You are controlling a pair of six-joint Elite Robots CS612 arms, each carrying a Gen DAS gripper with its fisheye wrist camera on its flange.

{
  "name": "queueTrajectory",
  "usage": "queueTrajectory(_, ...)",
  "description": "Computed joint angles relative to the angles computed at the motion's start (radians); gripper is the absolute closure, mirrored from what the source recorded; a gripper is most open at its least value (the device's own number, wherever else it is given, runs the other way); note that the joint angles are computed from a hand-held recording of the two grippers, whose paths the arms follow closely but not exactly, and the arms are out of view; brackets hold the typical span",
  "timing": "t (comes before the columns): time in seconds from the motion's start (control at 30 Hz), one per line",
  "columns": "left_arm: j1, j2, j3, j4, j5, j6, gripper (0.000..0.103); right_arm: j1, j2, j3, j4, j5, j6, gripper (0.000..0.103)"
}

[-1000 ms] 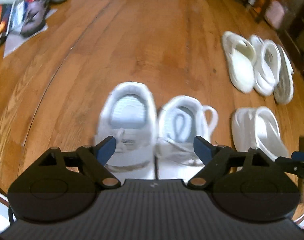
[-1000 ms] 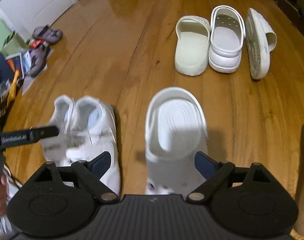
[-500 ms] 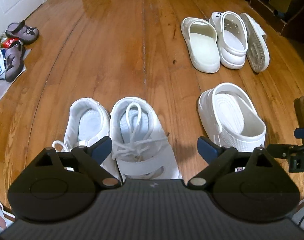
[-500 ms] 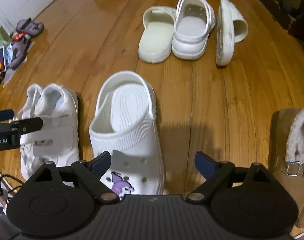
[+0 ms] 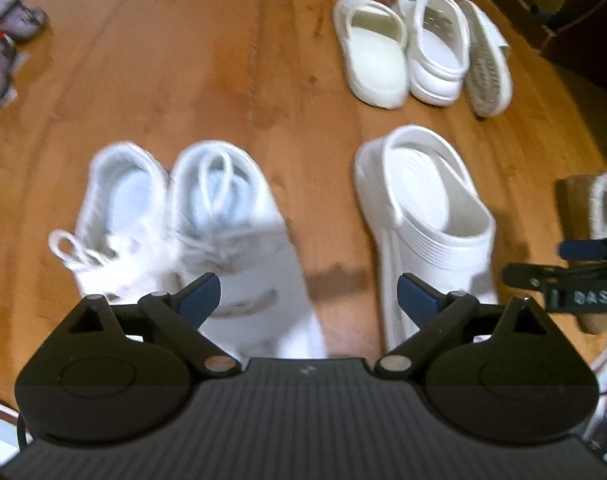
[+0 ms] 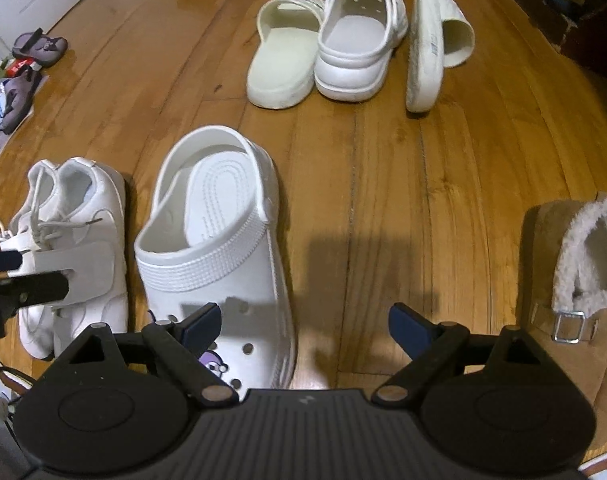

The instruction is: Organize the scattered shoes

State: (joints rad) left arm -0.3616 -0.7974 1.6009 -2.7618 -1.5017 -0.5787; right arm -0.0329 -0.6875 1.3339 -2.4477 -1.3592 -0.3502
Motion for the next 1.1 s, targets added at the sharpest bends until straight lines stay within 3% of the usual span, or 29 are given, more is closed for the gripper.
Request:
queueTrajectory(0.13,0.007,-0.001,0.014,-0.034,0.013,-0.032,0.007,-0.016,0.003,-0.013,0.036,0.037,0.009,0.012)
queueTrajectory(0.23,-0.003,-0.003,0.017,-0.073,0.055,-0.019,0.007,-0.027,0.003,-0.007,-0.016,0.057,0.01,0.013)
queueTrajectory(0.3,-0.012,-0.001,0.014,-0.095,0.058,0.002,0.007,-0.042,0.002,0.006,-0.085,0.107,-0.01,0.066)
queueTrajectory(0.37,-0.023,0.001,0.007,-0.108,0.071,0.022,0.007,-0.05,0.0,0.023,-0.145,0.148,-0.053,0.065)
queueTrajectory(0.5,-0.052,0.026,-0.062,-0.056,0.134,0.083,0.007,-0.049,0.014,0.021,-0.223,0.141,-0.044,0.061)
queueTrajectory(0.53,-0.055,0.037,-0.092,-0.029,0.143,0.086,0.007,-0.049,0.019,0.009,-0.219,0.138,-0.03,0.057)
queueTrajectory(0.6,-0.054,0.062,-0.157,0.037,0.153,0.081,0.007,-0.051,0.028,-0.014,-0.208,0.136,0.005,0.032)
queueTrajectory(0.67,-0.05,0.086,-0.221,0.104,0.157,0.072,0.007,-0.058,0.035,-0.032,-0.201,0.14,0.044,0.019)
queueTrajectory(0.77,-0.045,0.147,-0.356,0.218,0.184,0.069,0.007,-0.066,0.057,-0.095,-0.117,0.146,0.052,0.017)
queueTrajectory(0.87,-0.033,0.225,-0.492,0.225,0.155,0.19,0.007,-0.06,0.094,-0.17,-0.104,0.106,0.049,0.027)
queueTrajectory(0.9,-0.027,0.259,-0.543,0.189,0.134,0.248,0.007,-0.06,0.099,-0.177,-0.117,0.11,0.044,0.027)
queueTrajectory(0.97,-0.027,0.312,-0.629,0.209,0.184,0.28,0.007,-0.064,0.111,-0.193,-0.146,0.144,0.032,0.027)
queueTrajectory(1.1,-0.02,0.456,-0.893,0.352,0.263,0.322,0.01,-0.072,0.162,-0.261,-0.176,0.18,0.052,0.027)
